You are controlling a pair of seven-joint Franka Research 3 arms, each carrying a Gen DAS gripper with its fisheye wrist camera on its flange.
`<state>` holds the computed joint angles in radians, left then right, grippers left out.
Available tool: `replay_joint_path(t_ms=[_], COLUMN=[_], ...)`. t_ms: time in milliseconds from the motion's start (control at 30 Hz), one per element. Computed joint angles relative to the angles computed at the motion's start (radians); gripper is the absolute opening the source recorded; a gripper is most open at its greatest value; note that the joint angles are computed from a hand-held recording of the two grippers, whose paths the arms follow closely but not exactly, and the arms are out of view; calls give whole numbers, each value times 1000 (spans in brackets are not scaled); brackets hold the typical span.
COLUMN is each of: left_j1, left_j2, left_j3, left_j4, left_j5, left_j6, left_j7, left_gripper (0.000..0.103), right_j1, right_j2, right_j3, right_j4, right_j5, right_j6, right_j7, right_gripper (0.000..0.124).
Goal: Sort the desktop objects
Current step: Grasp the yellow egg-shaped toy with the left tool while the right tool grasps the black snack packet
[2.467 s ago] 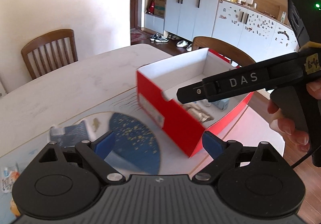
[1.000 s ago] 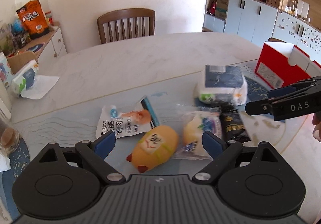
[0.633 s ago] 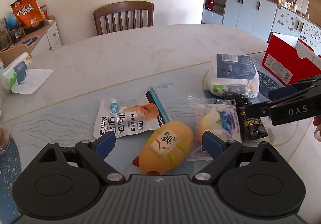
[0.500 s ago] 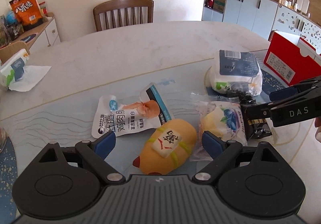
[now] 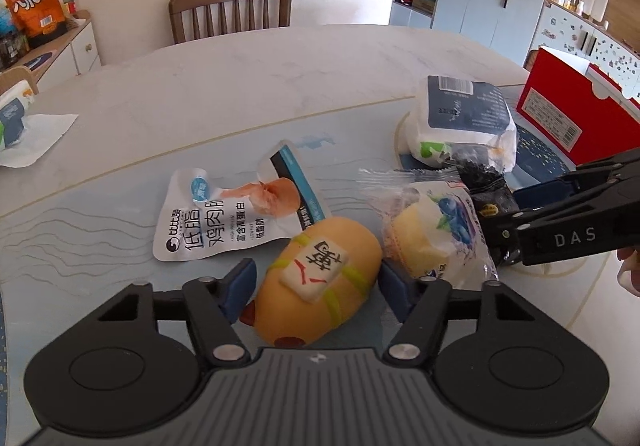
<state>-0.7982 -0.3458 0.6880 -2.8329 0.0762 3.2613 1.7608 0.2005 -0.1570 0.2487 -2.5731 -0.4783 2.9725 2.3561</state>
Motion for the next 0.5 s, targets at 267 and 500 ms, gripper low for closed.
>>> replay_joint_path(t_ms=[267,500], left_j1=[58,146], left_j2=[1,1], left_j3=[-59,-144], left_j4=[-12,-16], left_j5=[14,21], left_j6=[8,-1], left_j7=[-32,-86], left_gripper=[57,55], right_j1=[14,13], right_j2=[-2,-15], right_j3=[-5,-3], right_j4=[-3,-11], right_j5=[29,55], right_j6=[1,-4], right_j7=[-33,-55], right_gripper=[41,35])
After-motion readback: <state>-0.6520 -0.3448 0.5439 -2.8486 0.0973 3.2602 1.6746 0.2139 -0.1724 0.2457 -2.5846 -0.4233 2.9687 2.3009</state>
